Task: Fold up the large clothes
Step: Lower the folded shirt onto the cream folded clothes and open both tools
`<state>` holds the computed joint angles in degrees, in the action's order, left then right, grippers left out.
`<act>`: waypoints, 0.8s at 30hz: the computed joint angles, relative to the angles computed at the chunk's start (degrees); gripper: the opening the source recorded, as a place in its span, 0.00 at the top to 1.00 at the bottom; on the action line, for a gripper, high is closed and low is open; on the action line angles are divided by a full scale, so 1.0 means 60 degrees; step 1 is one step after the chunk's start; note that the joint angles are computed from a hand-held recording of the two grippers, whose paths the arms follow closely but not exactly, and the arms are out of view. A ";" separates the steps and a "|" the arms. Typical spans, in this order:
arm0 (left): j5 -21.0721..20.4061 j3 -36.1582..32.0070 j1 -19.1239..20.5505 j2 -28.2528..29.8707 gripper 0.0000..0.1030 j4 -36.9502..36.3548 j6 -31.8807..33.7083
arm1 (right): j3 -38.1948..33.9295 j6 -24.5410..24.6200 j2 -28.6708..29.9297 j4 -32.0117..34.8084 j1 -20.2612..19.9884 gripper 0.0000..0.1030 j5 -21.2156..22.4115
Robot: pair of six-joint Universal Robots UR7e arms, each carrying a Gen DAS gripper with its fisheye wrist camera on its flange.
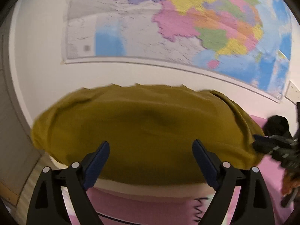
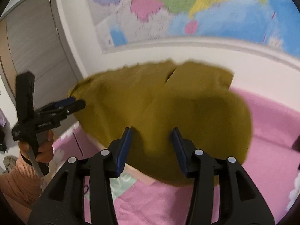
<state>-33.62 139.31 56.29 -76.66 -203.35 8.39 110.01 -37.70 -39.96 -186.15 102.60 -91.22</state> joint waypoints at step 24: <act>0.1847 0.1682 -0.2070 0.1355 0.07 -0.1074 -0.2637 | 0.2324 -0.0306 -0.0329 -0.3192 -0.0187 0.07 0.0157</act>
<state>-22.54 149.40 43.87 -68.53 -209.79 -7.43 123.96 -39.53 -41.94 -205.31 101.47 -90.28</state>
